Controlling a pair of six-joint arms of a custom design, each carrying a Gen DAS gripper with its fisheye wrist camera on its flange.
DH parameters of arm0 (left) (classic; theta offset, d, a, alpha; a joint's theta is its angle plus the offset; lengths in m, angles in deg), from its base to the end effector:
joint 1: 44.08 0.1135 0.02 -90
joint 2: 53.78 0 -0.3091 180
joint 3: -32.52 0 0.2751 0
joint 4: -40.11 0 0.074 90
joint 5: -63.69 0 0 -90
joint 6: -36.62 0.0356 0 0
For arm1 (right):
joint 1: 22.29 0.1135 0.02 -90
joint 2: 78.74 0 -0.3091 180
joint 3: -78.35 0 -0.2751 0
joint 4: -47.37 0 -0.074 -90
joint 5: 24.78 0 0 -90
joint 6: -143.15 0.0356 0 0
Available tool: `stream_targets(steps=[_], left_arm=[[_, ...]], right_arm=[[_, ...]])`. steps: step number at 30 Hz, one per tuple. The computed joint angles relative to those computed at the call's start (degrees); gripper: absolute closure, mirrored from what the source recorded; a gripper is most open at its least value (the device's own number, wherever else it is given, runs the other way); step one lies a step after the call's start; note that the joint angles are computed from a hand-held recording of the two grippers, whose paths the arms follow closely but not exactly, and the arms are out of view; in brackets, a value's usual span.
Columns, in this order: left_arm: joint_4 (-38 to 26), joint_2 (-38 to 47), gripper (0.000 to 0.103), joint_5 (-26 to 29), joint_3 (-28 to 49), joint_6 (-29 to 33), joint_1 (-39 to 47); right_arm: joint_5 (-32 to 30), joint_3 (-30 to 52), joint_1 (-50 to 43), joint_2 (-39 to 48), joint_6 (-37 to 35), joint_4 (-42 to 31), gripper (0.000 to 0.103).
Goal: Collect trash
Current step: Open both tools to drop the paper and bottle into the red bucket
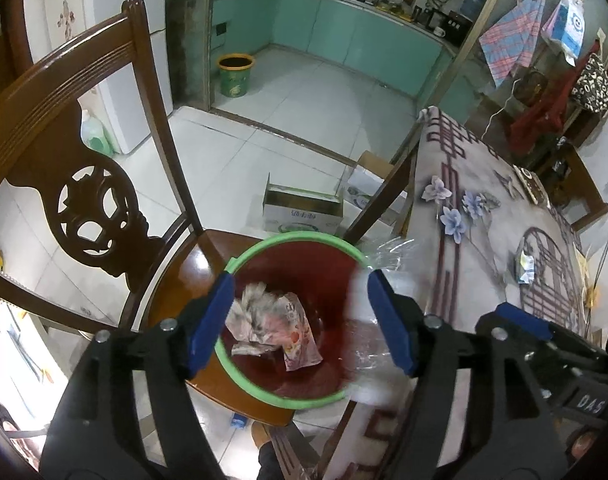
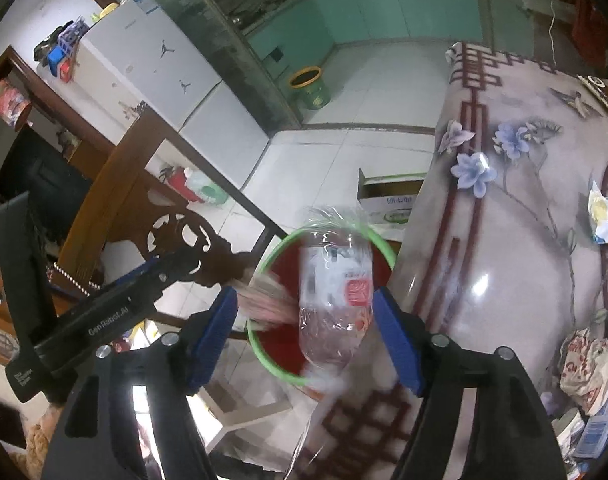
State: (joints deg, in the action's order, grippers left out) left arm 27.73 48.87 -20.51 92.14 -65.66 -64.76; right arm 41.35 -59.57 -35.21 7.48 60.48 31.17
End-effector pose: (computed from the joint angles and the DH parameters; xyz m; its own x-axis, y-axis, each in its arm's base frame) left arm 0.3270 -0.1273 0.1373 -0.8387 0.0904 -0.5370 0.2319 0.9515 -0.2020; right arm 0.2467 -0.0418 0.1378 -0.8389 0.3121 -0.4459 0.1173 0.9036 0.4119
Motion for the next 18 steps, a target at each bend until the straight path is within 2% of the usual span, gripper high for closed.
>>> stream_targets(steps=[5,12,16,18], left_arm=[[-0.21,0.13,0.036,0.24,0.52,-0.39,-0.34],[-0.47,-2.29,0.036,-1.78,-0.60,-1.02,-4.84],[-0.77,-3.54,0.036,-3.39,-0.87,-2.67,-9.00],[-0.81,-4.00,0.036,-4.36,-0.89,-4.02,-11.52]], right_arm=[[0.96,0.73,-0.69,-1.22,-0.76,-1.39,0.034],[-2.42,-1.41,-8.51,-7.02,-4.49,-5.32,0.034],[-5.96,-2.05,-17.22,-10.58,-10.55,-10.99,0.034],[-7.94,-1.28,-23.54,-11.66,-16.27,-15.40,0.034]])
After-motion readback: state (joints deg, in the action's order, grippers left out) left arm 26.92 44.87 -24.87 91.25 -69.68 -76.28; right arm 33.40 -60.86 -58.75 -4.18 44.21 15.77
